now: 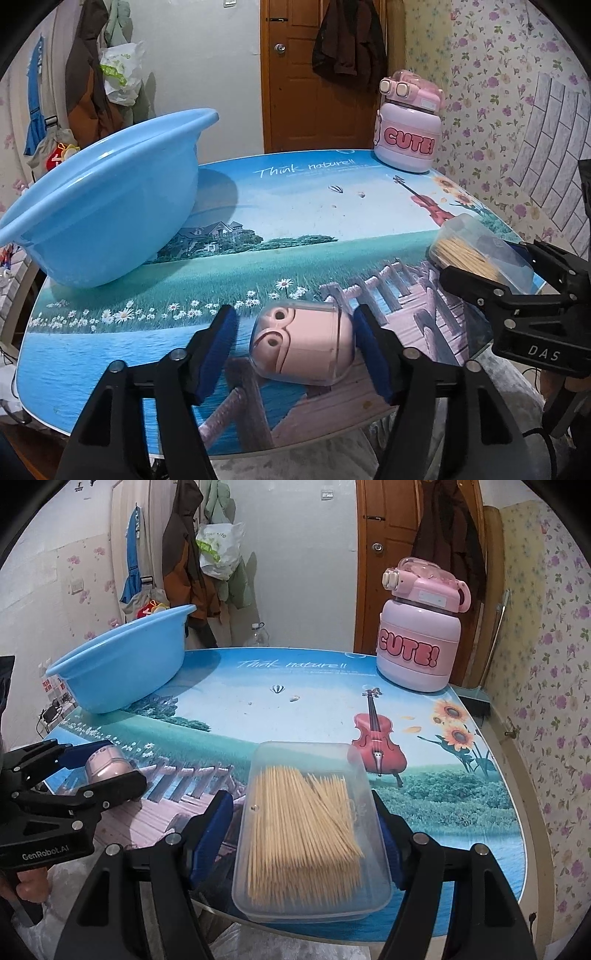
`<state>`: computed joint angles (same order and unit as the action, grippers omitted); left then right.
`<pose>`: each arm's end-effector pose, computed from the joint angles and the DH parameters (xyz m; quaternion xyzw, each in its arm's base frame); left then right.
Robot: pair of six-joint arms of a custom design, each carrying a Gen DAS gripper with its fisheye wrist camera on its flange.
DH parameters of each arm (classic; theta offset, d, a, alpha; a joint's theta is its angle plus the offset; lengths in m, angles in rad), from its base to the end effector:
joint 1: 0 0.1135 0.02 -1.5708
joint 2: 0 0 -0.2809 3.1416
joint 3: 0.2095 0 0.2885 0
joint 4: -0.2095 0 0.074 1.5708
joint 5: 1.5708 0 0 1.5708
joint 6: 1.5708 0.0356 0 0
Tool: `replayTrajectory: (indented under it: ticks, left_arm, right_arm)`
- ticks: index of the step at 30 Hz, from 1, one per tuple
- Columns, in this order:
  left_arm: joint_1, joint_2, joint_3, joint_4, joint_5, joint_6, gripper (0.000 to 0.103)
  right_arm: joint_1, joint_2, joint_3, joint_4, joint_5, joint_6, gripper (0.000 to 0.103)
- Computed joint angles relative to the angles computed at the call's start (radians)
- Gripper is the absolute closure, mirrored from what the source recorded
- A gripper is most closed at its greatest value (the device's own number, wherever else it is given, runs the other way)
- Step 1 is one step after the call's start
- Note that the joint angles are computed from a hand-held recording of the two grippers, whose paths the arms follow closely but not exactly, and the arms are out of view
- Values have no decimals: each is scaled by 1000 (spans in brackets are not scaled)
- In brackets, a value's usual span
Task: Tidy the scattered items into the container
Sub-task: 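Lift the earbud case with the left gripper while the right lifts the toothpick box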
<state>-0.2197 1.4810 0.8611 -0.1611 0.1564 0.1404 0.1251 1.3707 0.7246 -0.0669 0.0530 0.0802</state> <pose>0.3276 -0.0788 0.2013 0.1944 0.9000 -0.0873 0.3804 0.3063 0.0366 0.1951 -0.0094 0.9091 0.0186 0.4160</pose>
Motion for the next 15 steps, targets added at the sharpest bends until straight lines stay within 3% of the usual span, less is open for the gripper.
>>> replayTrajectory:
  ticks: [4, 10, 11, 12, 13, 15]
  left_arm:
    - [4, 1, -2, 0, -3, -5, 25]
    - [3, 2, 0, -1, -3, -4, 25]
    - [4, 0, -2, 1, -4, -6, 27]
    - [5, -2, -4, 4, -2, -6, 37]
    - [5, -4, -5, 7, 1, -6, 46]
    - [5, -8, -8, 8, 1, -4, 55]
  right_arm:
    - [12, 3, -6, 5, 17, 3, 26]
    - [4, 18, -6, 14, 8, 0, 18]
    - [2, 22, -4, 13, 10, 1, 18]
    - [1, 26, -1, 14, 12, 2, 20]
    - [1, 26, 1, 13, 17, 3, 24]
    - [2, 30, 6, 11, 24, 2, 31]
